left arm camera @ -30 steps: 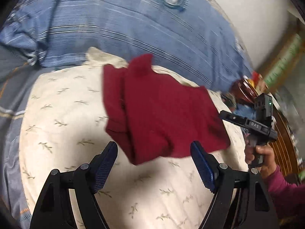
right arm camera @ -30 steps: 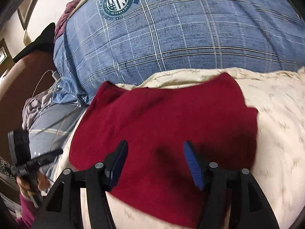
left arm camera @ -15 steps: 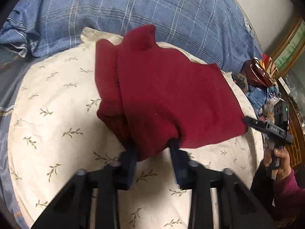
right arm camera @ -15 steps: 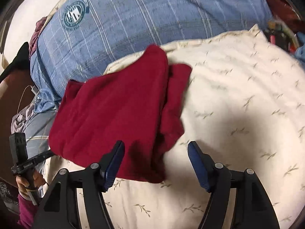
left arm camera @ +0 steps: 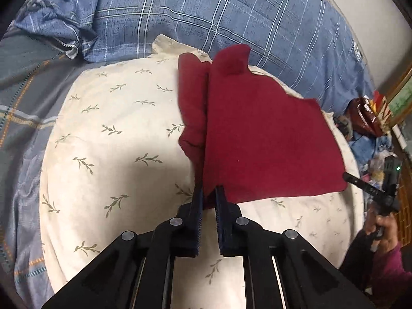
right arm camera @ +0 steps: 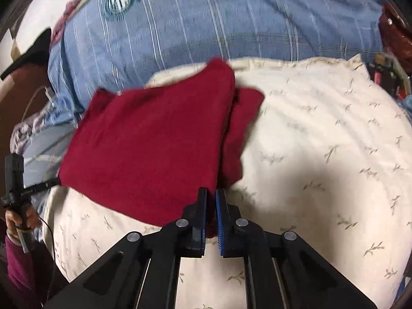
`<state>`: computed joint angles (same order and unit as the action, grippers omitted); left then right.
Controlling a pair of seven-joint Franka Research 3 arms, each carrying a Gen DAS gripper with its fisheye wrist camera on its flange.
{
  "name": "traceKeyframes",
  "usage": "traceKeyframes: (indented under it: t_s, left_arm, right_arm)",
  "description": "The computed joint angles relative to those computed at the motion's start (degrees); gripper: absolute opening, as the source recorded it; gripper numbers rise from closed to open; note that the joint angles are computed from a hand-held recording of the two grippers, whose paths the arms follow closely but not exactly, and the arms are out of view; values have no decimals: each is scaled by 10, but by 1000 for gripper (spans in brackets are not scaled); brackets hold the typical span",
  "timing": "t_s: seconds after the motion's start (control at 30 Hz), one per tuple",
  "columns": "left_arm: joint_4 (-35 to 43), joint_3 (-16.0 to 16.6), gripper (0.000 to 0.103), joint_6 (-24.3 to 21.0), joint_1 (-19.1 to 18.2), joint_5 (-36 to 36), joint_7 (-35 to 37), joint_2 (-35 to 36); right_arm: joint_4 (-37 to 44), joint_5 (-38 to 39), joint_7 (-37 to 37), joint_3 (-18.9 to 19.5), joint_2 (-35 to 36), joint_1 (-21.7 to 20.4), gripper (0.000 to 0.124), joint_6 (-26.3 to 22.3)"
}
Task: Fold small clothes
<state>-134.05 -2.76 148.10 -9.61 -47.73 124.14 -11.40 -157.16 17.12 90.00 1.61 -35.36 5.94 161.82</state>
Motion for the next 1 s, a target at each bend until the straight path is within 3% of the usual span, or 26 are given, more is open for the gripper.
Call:
traceKeyframes:
  t_s: [0.07,0.13,0.17,0.27,0.47,0.53,0.63,0.77,0.9,1.0]
  left_arm:
    - [-4,-8,16,11,1,22,-21,-8]
    - [-10,-12,31,32,0,40,-45,-17]
    - [-12,-13,36,47,-3,47,-51,-19]
    - [-19,1,49,77,-31,14,-30,-31]
    - [-39,-2,53,143,-55,35,-73,-31]
    - [-40,-9,53,150,-44,82,-116,-20]
    - [-42,-29,53,179,-22,178,-198,-6]
    - [-12,3,53,144,-48,134,-182,17]
    - [9,-7,54,133,-36,131,-184,34]
    - [19,-19,60,131,-23,146,-204,48]
  right_arm:
    - [-4,-9,36,27,-19,-17,17,29]
    - [7,11,22,2,-19,16,39,47]
    - [27,22,7,-13,-5,43,42,53]
    - [98,23,-22,-7,68,75,42,44]
    - [319,43,-73,17,312,122,39,26]
    - [399,-20,-24,28,388,122,37,27]
    - [510,-99,42,15,482,145,36,18]
    - [630,-160,111,-21,576,176,36,-48]
    - [643,-172,120,-26,607,178,37,-41]
    - [632,-163,112,-19,600,172,38,-29]
